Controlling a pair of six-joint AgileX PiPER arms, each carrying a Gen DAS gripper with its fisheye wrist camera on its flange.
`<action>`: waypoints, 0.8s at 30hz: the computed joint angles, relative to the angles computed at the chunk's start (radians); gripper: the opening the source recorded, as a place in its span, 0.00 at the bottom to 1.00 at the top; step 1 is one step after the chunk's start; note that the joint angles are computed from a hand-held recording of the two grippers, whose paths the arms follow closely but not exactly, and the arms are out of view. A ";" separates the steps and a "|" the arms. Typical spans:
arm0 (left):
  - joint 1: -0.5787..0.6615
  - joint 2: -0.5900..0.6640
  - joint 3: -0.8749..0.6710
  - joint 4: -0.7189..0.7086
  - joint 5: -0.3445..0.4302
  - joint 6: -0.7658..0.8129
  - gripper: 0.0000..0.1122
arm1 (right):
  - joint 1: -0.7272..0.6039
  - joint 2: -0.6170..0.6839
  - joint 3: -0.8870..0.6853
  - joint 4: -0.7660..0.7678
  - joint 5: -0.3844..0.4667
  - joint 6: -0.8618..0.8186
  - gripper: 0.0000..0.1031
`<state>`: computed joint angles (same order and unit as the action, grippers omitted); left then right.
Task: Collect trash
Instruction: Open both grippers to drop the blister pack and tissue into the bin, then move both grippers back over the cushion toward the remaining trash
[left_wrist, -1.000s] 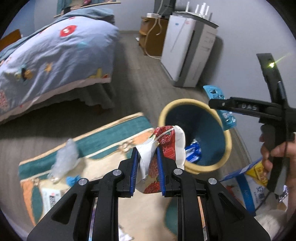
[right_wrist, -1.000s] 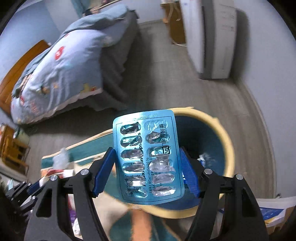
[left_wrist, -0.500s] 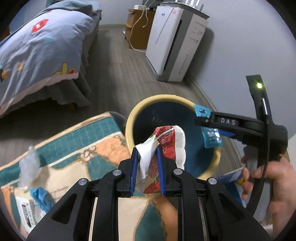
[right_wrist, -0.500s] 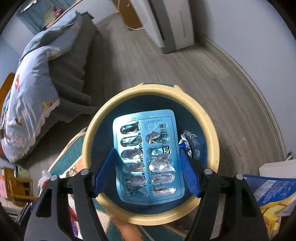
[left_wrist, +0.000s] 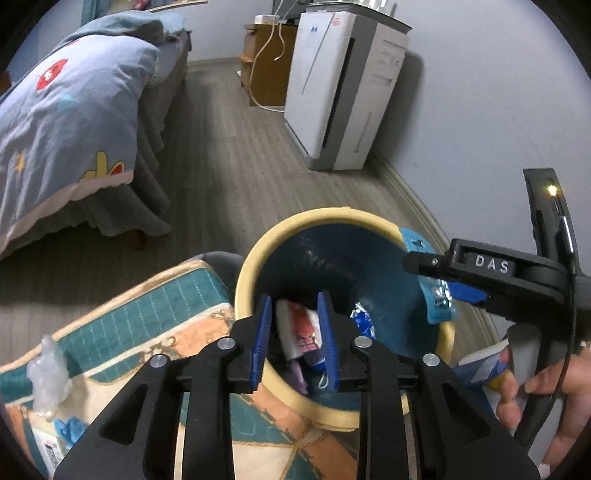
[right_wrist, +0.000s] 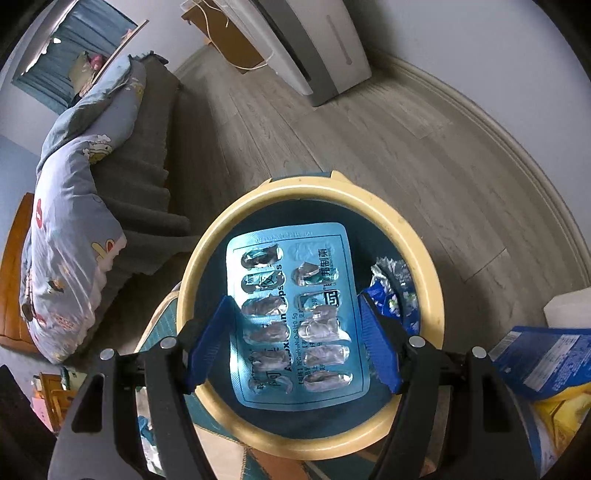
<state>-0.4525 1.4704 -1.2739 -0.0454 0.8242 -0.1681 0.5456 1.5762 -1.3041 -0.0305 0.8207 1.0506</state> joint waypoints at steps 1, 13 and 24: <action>0.002 -0.004 0.006 -0.001 -0.002 0.004 0.27 | -0.001 0.004 -0.005 -0.001 0.006 -0.001 0.68; 0.057 -0.113 0.105 0.090 -0.002 -0.045 0.68 | 0.047 0.034 -0.097 -0.060 0.058 0.017 0.90; 0.197 -0.340 0.124 0.127 0.152 0.011 0.80 | 0.204 0.070 -0.307 -0.240 0.274 0.067 0.93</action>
